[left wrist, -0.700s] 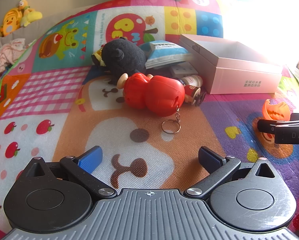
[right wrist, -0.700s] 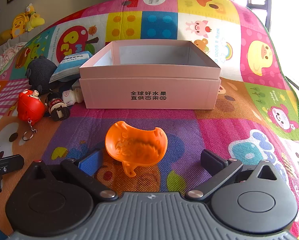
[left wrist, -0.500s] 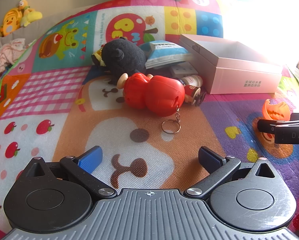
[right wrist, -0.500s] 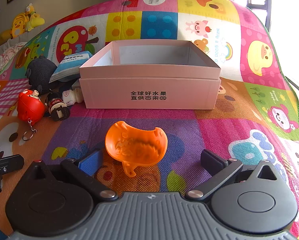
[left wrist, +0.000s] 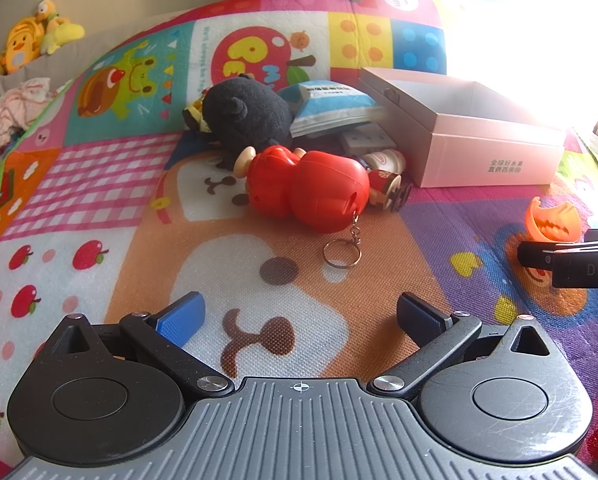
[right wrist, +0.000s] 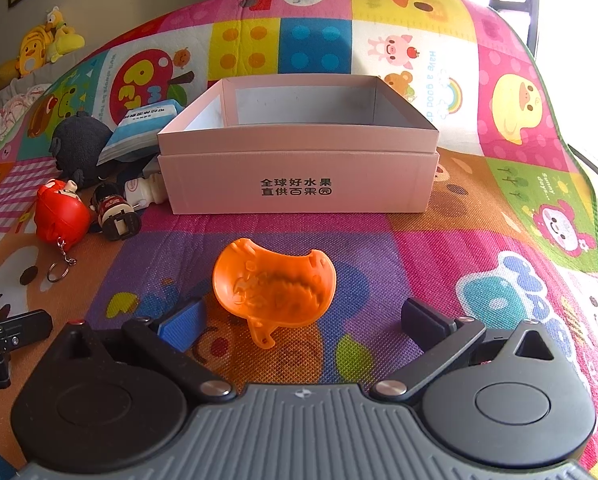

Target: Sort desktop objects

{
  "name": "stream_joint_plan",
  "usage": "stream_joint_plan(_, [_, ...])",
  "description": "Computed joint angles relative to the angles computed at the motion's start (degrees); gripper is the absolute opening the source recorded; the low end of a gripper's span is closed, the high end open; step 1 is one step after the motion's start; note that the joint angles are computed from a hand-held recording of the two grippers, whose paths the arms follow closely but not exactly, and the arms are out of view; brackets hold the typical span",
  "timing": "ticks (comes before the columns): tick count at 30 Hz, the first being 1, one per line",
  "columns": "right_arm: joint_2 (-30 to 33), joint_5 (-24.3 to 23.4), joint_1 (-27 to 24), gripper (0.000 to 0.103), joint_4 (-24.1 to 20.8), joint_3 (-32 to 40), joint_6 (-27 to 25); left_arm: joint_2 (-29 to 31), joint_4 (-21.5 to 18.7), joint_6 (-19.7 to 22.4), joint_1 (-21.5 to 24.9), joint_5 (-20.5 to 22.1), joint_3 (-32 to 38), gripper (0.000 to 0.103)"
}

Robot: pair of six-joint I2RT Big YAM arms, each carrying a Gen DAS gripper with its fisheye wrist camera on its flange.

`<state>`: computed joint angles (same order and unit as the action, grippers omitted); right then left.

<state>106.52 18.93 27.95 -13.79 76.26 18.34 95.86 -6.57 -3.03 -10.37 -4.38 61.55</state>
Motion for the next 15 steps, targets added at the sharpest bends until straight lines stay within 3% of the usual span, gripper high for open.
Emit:
stream_joint_plan(7, [1.1, 1.5, 0.5, 0.103, -6.9, 3.7, 3.4, 0.4, -0.7, 1.0, -0.3, -1.2, 0.7, 0.103])
stream_joint_plan(11, [1.7, 2.3, 0.9, 0.103, -8.6, 4.8, 4.7, 0.6, -1.9, 1.5, -0.3, -1.0, 1.4, 0.103])
stream_joint_plan(15, [0.0, -2.9, -0.2, 0.103, -9.0, 3.6, 2.6, 0.6, -2.8, 1.4, 0.4, 1.0, 1.7, 0.103])
